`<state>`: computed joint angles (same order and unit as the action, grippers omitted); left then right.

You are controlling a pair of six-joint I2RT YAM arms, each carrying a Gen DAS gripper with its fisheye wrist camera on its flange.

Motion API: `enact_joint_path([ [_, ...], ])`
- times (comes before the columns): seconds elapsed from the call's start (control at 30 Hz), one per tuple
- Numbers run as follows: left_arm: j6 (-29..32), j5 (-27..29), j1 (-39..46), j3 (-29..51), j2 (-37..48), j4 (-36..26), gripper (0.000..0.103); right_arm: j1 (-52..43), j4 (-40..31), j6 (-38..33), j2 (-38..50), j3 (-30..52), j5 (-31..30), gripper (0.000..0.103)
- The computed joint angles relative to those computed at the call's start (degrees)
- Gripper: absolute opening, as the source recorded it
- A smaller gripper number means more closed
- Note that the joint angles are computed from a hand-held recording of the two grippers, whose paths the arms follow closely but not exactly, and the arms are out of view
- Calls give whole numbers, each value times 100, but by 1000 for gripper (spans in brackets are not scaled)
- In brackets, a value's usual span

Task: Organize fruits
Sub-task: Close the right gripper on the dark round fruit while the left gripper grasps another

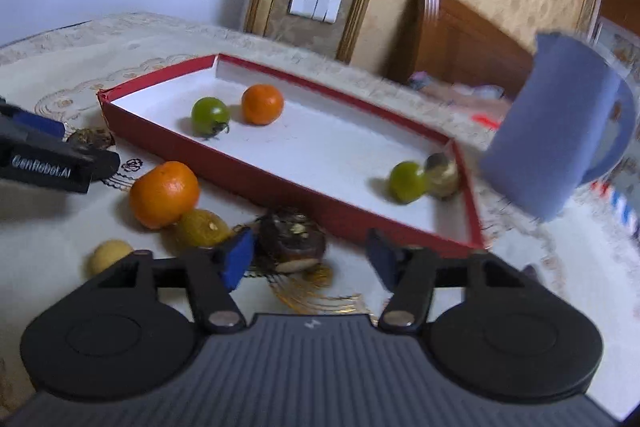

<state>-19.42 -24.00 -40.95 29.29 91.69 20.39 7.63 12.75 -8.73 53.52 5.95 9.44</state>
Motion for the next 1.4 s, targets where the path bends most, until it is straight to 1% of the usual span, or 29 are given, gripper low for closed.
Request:
enact_joint_path([
  [0.07, -3, 0, -2, 2, 1, -2, 72, -206, 45, 122, 95, 35, -269, 51],
  [0.1, 1, -6, -4, 3, 1, -5, 72, -324, 18, 176, 121, 67, -450, 47],
  [0.13, 1, -6, -4, 3, 1, -5, 72, -448, 6, 243, 151, 94, -658, 41],
  [0.17, 4, -5, -2, -1, -1, 1, 72, -531, -18, 304, 170, 111, -816, 39],
  [0.2, 1, 1, 1, -3, -2, 5, 72, -553, -24, 333, 126, 77, -845, 38],
  [0.3, 29, 71, 18, -55, -32, 70, 72, -445, 24, 409, 0, -38, -571, 38],
  [0.43, 157, 82, -56, -113, -59, 166, 72, -748, -180, 554, -276, -102, -718, 38],
  [0.57, 226, 111, -77, -110, -26, 209, 72, -1088, -394, 578, -590, -174, -1058, 38],
  [0.63, 210, 183, -33, -88, -17, 181, 72, -1104, -417, 626, -654, -196, -1044, 38],
  [0.77, 317, 245, -51, -115, -15, 280, 57, -1209, -344, 650, -582, -200, -1147, 38],
  [0.8, 335, 211, -78, -115, -9, 292, 51, -1195, -346, 671, -612, -211, -1120, 38],
  [0.83, 327, 186, -90, -111, -5, 289, 42, -1205, -343, 679, -616, -209, -1127, 38],
  [0.93, 301, 251, -51, -129, -26, 298, 41, -1253, -337, 687, -619, -215, -1162, 38],
  [1.0, 335, 269, -53, -127, -24, 305, 39, -1268, -316, 685, -611, -223, -1175, 38],
  [1.2, 316, 219, -100, -117, -12, 297, 38, -1288, -291, 696, -702, -268, -1209, 38],
  [1.3, 343, 222, -89, -149, -44, 321, 38, -1408, -401, 681, -935, -322, -1460, 38],
  [1.4, 400, 148, -130, -214, -89, 422, 38, -1364, -508, 667, -1269, -406, -1443, 38],
])
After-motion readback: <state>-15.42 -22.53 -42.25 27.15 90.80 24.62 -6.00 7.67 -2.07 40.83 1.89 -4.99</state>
